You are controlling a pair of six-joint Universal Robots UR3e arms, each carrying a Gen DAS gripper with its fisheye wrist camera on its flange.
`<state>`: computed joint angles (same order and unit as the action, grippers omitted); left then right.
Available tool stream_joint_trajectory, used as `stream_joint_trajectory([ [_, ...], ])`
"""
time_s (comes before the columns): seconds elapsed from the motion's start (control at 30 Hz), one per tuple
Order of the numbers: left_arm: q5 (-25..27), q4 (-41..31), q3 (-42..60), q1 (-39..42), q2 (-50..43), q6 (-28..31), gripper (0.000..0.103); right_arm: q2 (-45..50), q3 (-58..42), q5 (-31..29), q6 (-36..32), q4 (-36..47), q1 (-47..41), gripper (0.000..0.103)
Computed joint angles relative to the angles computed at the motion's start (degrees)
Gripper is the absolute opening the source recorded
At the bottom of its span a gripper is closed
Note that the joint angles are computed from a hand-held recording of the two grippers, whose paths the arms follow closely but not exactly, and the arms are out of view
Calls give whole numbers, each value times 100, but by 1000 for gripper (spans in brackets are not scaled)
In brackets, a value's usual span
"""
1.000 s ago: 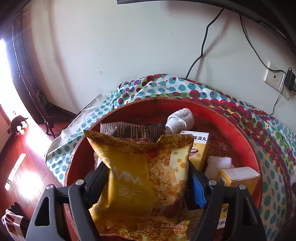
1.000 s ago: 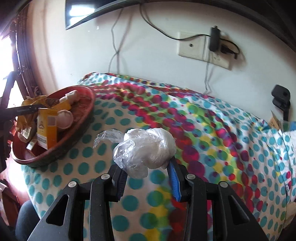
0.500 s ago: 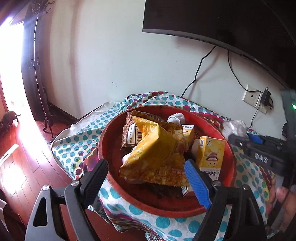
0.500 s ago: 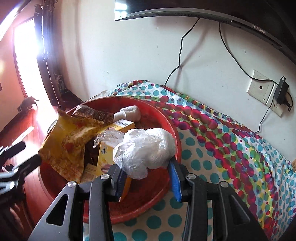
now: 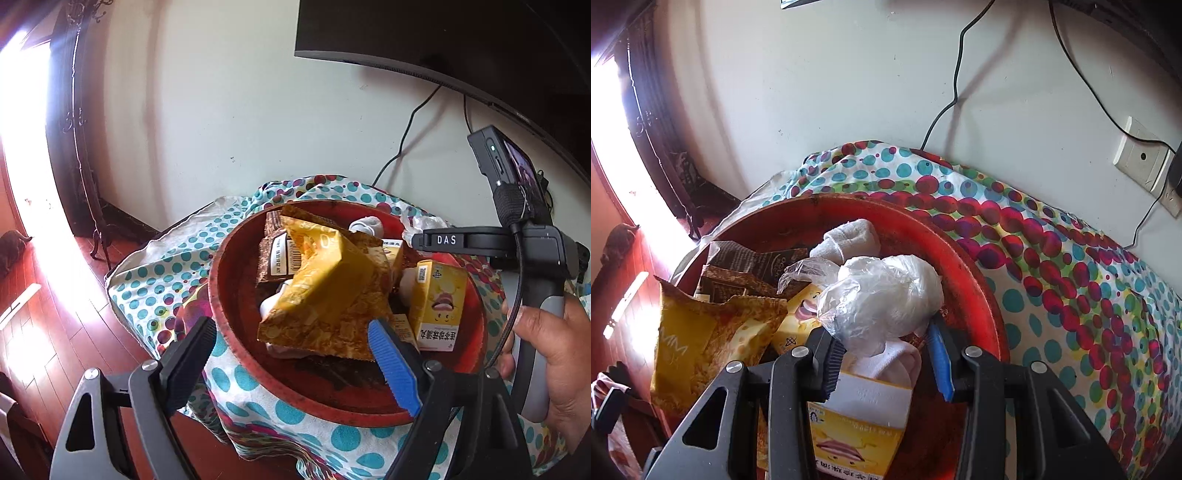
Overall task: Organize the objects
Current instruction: 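Carry the clear plastic bag into the red tray and open the right gripper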
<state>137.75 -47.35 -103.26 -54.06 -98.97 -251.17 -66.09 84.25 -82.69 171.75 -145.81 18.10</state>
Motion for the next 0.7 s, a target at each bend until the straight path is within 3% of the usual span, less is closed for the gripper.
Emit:
stream_joint_trajectory([
  [0.43,-107,211,-242,130,148,-5,87,1063,-1070,-855,110,455,373,41],
  [0.63,-154,238,-207,146,107,83,87,1175,-1492,-838,-122,833,535,41],
  [0.7,-185,275,-229,161,106,85,87,1063,-1345,-994,-220,611,624,47],
])
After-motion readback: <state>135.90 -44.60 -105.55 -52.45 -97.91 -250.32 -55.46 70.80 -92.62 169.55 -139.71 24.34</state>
